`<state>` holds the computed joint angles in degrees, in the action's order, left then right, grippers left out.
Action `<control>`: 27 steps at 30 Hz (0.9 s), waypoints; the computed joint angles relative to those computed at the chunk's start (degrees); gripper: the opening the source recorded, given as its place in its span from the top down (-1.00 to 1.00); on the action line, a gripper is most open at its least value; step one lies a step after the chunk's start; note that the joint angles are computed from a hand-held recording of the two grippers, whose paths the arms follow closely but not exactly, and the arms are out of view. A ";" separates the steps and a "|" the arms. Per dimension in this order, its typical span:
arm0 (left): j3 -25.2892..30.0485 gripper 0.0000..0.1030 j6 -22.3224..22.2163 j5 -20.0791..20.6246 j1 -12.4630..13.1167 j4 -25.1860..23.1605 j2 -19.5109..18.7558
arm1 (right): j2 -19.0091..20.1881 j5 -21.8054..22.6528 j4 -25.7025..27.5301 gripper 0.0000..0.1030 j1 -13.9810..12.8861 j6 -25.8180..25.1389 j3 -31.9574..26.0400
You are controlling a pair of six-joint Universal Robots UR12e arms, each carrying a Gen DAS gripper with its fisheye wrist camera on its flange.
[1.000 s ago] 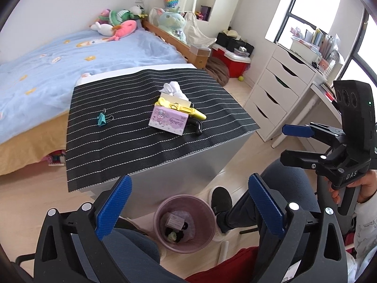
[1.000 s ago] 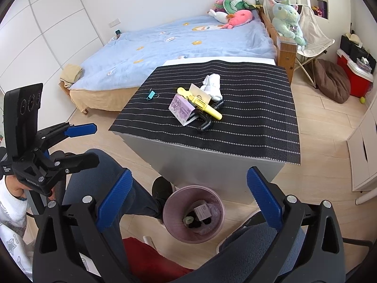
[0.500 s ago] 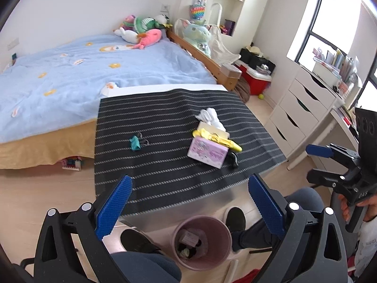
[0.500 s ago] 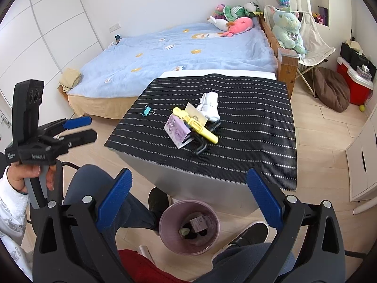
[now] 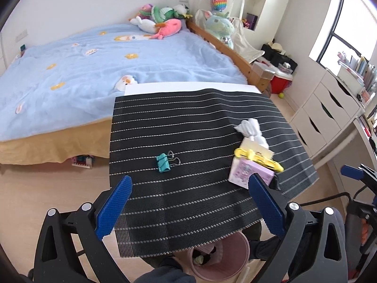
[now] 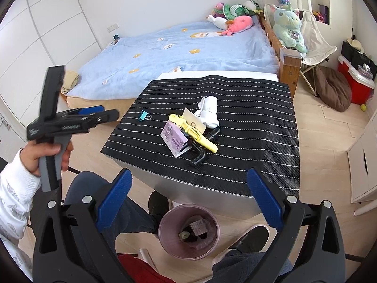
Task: Collect trash
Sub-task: 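Move the left gripper to the teal binder clip and close on it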
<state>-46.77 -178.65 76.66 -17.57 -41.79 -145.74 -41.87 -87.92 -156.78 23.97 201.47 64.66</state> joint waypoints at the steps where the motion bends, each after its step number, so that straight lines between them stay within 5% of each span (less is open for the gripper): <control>1: 0.99 -0.85 -0.16 0.18 0.01 -0.92 -0.59 | 0.06 0.03 0.02 -0.87 -0.06 0.10 0.02; 11: 11.01 -0.84 0.36 3.71 -0.41 -9.00 -6.52 | 0.02 -0.23 0.26 -0.87 -0.36 1.06 0.72; 18: 14.82 -0.02 1.15 5.22 -0.63 -12.77 -8.76 | -0.04 0.02 0.46 -0.87 -0.54 1.30 0.96; 27: 15.50 0.51 2.11 4.27 -0.48 -12.86 -9.24 | 0.45 0.44 1.21 -0.87 -0.61 1.29 0.21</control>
